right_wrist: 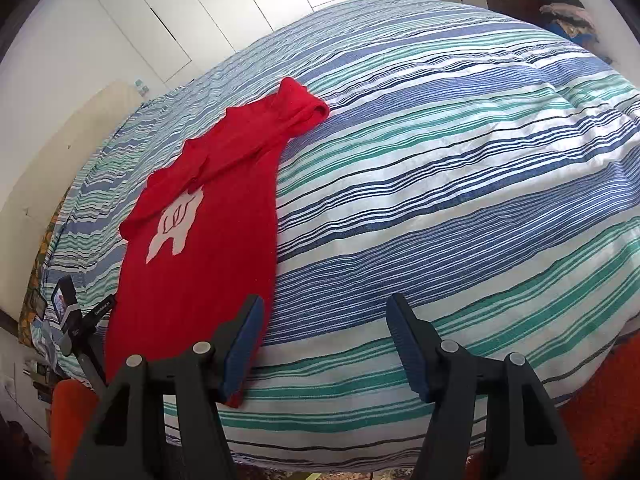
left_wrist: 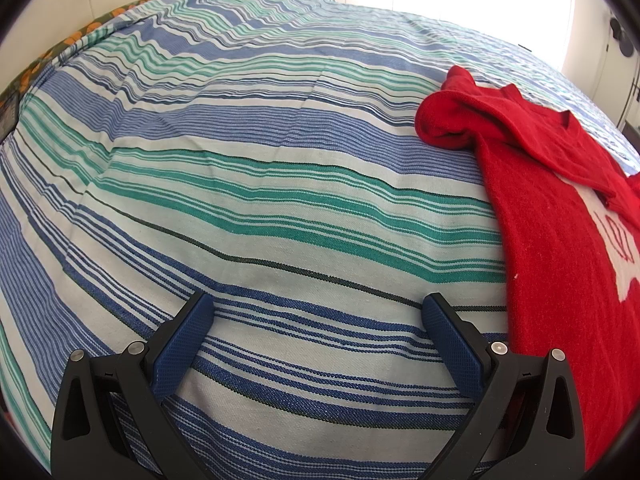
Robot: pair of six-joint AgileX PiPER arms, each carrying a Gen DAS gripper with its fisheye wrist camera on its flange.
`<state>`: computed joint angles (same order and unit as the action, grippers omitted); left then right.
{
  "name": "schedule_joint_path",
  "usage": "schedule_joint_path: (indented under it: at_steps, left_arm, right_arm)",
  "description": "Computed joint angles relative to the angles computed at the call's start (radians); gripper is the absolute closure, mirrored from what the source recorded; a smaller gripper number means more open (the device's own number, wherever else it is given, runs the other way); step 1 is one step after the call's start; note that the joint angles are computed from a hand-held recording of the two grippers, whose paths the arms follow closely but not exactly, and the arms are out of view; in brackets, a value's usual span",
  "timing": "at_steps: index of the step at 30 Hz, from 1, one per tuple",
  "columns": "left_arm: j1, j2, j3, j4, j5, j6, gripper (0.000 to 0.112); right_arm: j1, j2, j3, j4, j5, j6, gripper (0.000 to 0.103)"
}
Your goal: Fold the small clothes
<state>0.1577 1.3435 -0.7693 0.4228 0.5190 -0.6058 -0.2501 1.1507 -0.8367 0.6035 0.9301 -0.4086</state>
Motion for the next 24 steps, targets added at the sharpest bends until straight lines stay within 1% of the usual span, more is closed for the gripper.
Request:
schedule_joint_path:
  at_steps: [5,13,19,24]
  left_arm:
    - [0.0,0.0,0.0,0.0,0.0,0.0,0.01]
    - [0.0,0.0,0.0,0.001,0.0,-0.001,0.01]
    - [0.0,0.001,0.0,0.001,0.0,-0.001,0.01]
    - [0.0,0.001,0.0,0.001,0.0,-0.002,0.01]
  right_arm:
    - [0.027,-0.012,0.003,-0.022,-0.009,0.008,0.04]
    - [-0.058,-0.007,0.006,0.029,0.02,-0.021,0.04]
    - [-0.029,-0.006,0.005,0.02,0.014,-0.016,0.04]
    - [-0.034,-0.004,0.003,0.024,0.011,-0.014,0.04]
